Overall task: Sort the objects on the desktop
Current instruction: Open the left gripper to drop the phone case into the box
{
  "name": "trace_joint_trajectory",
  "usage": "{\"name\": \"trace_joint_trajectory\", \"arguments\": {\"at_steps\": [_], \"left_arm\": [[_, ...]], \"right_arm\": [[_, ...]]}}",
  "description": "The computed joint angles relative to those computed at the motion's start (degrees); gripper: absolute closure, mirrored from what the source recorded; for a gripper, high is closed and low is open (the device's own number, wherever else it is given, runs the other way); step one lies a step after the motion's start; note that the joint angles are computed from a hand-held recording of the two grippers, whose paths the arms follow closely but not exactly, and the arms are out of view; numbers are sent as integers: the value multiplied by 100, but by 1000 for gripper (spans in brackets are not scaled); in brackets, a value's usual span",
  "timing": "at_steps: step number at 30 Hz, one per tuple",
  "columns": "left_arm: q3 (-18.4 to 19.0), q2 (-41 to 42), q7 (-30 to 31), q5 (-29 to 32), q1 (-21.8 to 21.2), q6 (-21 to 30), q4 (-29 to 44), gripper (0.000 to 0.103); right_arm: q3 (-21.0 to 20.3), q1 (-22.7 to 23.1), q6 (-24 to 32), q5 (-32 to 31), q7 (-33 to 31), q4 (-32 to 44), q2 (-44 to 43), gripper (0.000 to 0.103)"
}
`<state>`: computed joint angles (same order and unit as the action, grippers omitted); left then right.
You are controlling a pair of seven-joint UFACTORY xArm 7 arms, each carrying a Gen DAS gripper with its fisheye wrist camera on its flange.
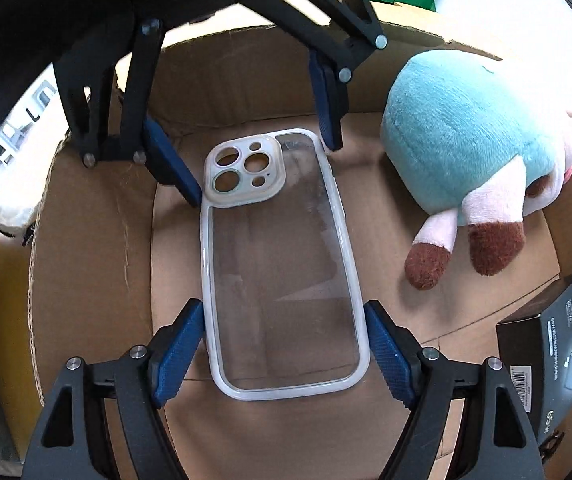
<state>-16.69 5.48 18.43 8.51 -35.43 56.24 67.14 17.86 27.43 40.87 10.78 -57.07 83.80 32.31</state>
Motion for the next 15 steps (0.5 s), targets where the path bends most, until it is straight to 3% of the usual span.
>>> {"name": "trace_joint_trajectory", "arguments": {"at_steps": [6,12,15], "left_arm": [[-37,-714,-486,78,14,-67,-379,21],[-197,-1869,-1611,-153,122,-88,-945,21],[-255,-2087,-2073,-261,222,24,-967,21]], "right_arm": [[152,-229,-463,470,-83,-665,-675,19],[218,-432,-992,1391,130,-1457,-1714,13],[-59,-221,-1001,1008,658,-1138,-1468,12]]}}
